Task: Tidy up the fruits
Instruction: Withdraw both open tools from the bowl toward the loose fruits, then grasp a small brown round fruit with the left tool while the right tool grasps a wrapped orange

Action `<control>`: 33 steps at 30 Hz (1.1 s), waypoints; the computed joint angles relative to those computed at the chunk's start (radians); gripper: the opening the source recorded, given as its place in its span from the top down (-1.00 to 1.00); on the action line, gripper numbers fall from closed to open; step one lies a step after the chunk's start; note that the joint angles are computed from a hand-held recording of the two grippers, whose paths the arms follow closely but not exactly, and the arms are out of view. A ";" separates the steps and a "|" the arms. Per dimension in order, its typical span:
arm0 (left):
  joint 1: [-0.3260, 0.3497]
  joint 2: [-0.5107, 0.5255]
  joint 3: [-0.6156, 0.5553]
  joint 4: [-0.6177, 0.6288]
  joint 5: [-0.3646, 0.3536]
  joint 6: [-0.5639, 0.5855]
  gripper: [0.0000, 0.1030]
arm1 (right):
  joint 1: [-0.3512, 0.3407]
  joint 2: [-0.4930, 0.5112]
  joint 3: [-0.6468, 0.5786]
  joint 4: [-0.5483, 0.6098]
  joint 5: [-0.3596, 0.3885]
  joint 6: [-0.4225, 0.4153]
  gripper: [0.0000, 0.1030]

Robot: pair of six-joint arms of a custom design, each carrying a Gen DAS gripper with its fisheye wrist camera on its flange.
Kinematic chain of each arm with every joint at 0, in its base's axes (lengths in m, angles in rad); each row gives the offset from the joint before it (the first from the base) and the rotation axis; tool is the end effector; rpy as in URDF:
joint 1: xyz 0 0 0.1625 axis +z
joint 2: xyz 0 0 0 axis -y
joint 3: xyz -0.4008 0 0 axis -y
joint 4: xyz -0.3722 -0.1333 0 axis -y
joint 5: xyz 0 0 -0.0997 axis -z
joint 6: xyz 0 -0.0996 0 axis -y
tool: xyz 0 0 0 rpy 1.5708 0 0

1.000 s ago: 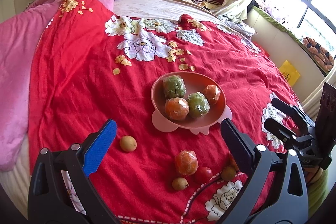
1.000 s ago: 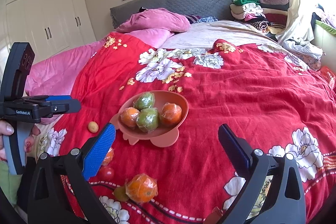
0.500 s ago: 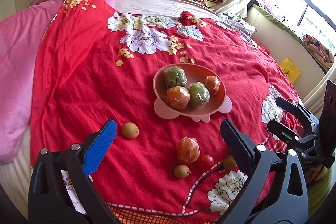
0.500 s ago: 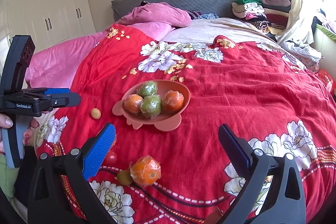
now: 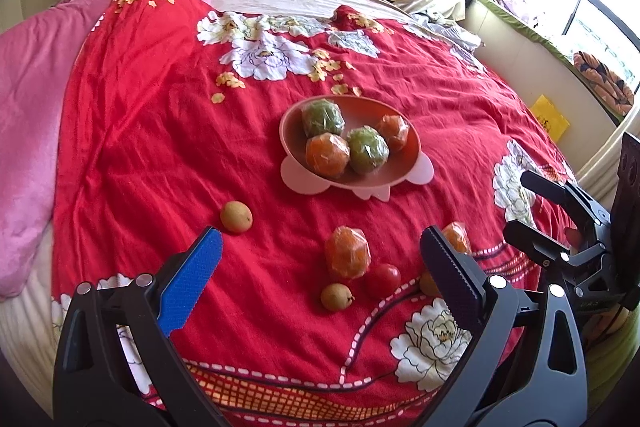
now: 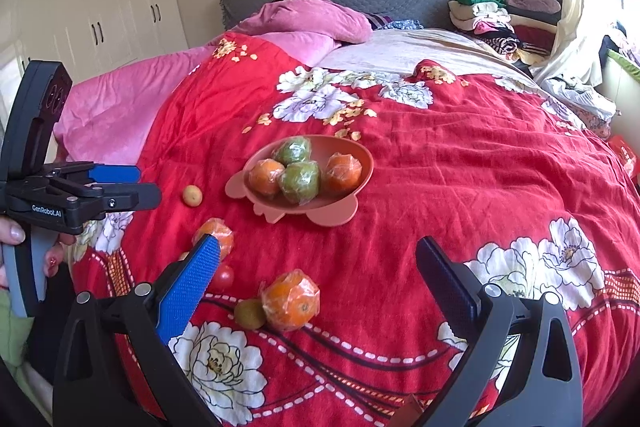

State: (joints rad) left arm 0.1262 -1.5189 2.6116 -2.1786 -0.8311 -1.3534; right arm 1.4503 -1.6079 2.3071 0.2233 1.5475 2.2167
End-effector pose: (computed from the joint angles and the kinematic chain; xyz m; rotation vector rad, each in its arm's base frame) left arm -0.2188 -0.2298 0.1207 0.3430 2.4131 -0.8242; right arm 0.1045 -0.2651 0.1839 1.0761 -2.5025 0.8089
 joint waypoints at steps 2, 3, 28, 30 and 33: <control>-0.006 0.006 0.002 -0.003 -0.007 -0.002 -0.81 | -0.001 -0.001 0.004 0.001 0.002 -0.003 -0.90; -0.009 0.010 0.003 -0.004 -0.012 -0.003 -0.81 | -0.001 -0.002 0.006 0.002 0.003 -0.005 -0.90; -0.075 0.130 0.028 -0.053 -0.096 -0.019 -0.81 | -0.022 -0.028 0.071 -0.019 0.075 -0.034 -0.91; -0.076 0.138 0.031 -0.060 -0.102 -0.020 -0.81 | -0.024 -0.028 0.073 -0.020 0.078 -0.037 -0.91; -0.079 0.145 0.036 -0.066 -0.111 -0.022 -0.81 | -0.031 -0.029 0.076 -0.020 0.078 -0.041 -0.90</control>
